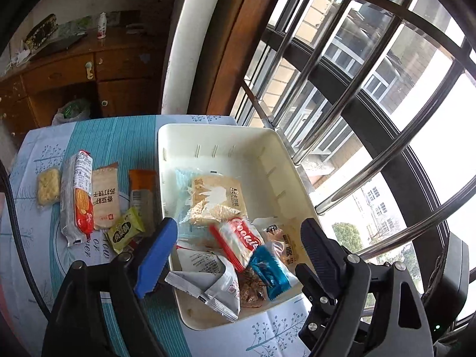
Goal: Organize snacks
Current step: 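Lower both snacks into the tray and open both grippers, then withdraw both grippers from the tray toward the remaining snacks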
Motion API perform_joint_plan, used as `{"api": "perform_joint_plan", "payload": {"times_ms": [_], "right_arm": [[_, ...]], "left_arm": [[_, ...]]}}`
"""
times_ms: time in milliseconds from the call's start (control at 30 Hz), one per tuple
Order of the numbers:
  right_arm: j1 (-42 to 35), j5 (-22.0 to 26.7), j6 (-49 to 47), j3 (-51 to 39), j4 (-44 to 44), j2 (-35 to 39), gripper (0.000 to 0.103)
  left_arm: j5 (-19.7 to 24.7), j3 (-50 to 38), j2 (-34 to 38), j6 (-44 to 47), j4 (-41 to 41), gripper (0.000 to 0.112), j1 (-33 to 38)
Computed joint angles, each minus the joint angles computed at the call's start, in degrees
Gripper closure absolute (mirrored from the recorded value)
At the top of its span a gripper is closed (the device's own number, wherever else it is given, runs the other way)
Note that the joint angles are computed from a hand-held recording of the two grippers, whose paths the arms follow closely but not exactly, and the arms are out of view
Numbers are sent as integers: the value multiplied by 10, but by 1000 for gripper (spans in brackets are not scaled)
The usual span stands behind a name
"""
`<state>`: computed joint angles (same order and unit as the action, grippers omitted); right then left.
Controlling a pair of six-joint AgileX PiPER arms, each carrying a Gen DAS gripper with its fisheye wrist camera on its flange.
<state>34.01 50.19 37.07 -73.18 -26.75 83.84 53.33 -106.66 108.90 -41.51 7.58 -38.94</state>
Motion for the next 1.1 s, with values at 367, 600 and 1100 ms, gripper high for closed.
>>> {"api": "perform_joint_plan", "payload": {"times_ms": [367, 600, 1100], "right_arm": [[5, 7, -7, -21, 61, 16, 43], [-7, 14, -7, -37, 164, 40, 37], [71, 15, 147, -90, 176, 91, 29]], "left_arm": [[-28, 152, -101, -47, 19, 22, 50], [-30, 229, -154, -38, 7, 22, 104], [109, 179, -106, 139, -131, 21, 281]]}}
